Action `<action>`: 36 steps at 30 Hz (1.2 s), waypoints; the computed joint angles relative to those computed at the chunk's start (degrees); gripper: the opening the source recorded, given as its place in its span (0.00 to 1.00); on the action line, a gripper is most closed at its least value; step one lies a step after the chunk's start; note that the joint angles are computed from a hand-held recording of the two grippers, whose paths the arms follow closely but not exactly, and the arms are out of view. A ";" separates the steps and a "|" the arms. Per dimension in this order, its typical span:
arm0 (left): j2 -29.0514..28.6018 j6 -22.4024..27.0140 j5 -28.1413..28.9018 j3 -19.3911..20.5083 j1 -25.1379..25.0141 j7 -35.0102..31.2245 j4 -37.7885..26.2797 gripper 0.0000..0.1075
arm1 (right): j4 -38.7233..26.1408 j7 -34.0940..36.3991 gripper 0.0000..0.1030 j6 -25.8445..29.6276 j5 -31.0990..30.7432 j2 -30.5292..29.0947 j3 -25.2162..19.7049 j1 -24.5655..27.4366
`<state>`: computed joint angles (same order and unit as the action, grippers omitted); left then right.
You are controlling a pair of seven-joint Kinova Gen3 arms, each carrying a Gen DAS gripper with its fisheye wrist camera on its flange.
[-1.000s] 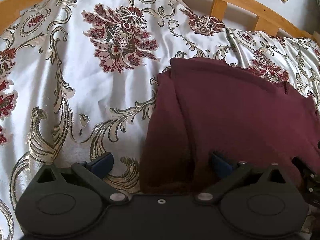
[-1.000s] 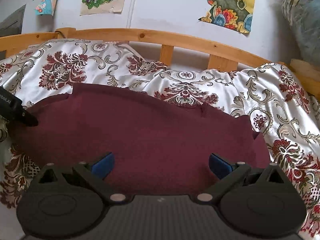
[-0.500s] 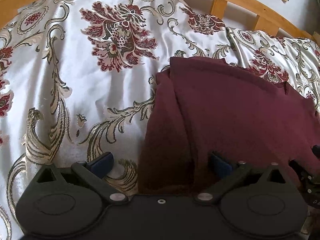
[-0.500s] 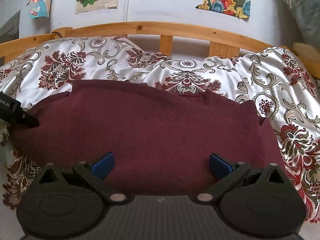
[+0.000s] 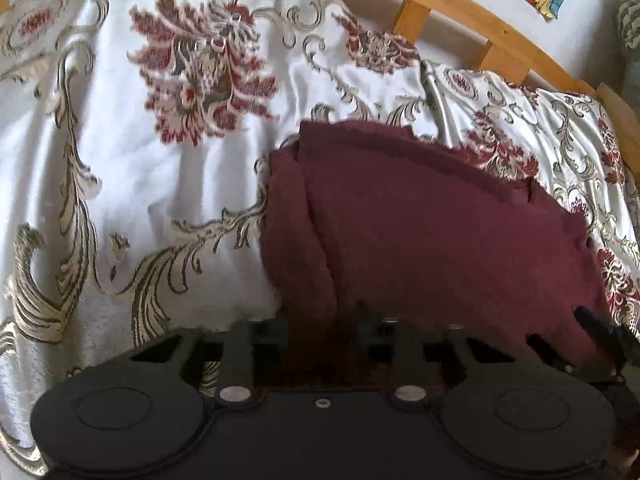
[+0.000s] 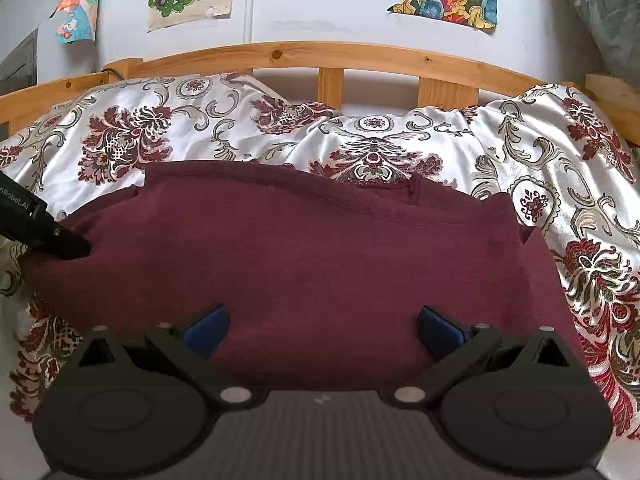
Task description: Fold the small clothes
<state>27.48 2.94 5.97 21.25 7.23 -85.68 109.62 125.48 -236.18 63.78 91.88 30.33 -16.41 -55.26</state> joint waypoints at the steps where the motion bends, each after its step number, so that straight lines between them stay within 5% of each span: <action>1: -0.90 -0.72 0.04 -1.32 1.53 0.34 0.36 0.19 | -0.04 0.28 1.00 -0.37 -0.16 -0.27 -0.07 0.20; 6: -4.96 -3.49 -1.62 -9.51 11.81 0.95 0.07 0.17 | -0.63 5.07 1.00 -2.97 -3.60 -3.37 -0.21 1.22; 12: -6.59 0.68 -5.45 -6.03 13.03 -2.70 -5.75 0.16 | -1.07 10.84 1.00 -2.51 -7.88 -5.47 0.43 -0.09; 19: -3.29 8.37 -5.94 -0.16 15.92 -11.52 -14.78 0.16 | 0.82 16.44 1.00 6.18 -15.24 -10.09 1.43 -1.34; 23: -0.21 10.85 -6.14 -5.70 24.61 -11.09 -18.23 0.16 | 3.26 13.79 1.00 6.40 -18.71 -12.77 1.30 3.53; 26: 2.22 12.87 -7.87 -10.42 31.15 -8.66 -20.41 0.16 | 6.99 6.80 1.00 0.17 -18.60 -17.37 2.46 7.08; 32: 3.53 7.23 -13.15 -19.31 41.36 -5.13 -16.88 0.20 | 11.69 -2.61 1.00 -4.23 -15.04 -21.72 0.77 10.84; 35: 3.00 3.44 -13.38 -19.43 41.55 -3.43 -14.18 0.32 | 11.75 -2.54 1.00 -3.65 -14.35 -21.30 0.06 11.27; 36: 2.60 2.27 -12.50 -17.48 39.82 -3.83 -13.27 0.43 | 11.59 -2.58 1.00 -3.25 -14.31 -21.03 -0.13 11.20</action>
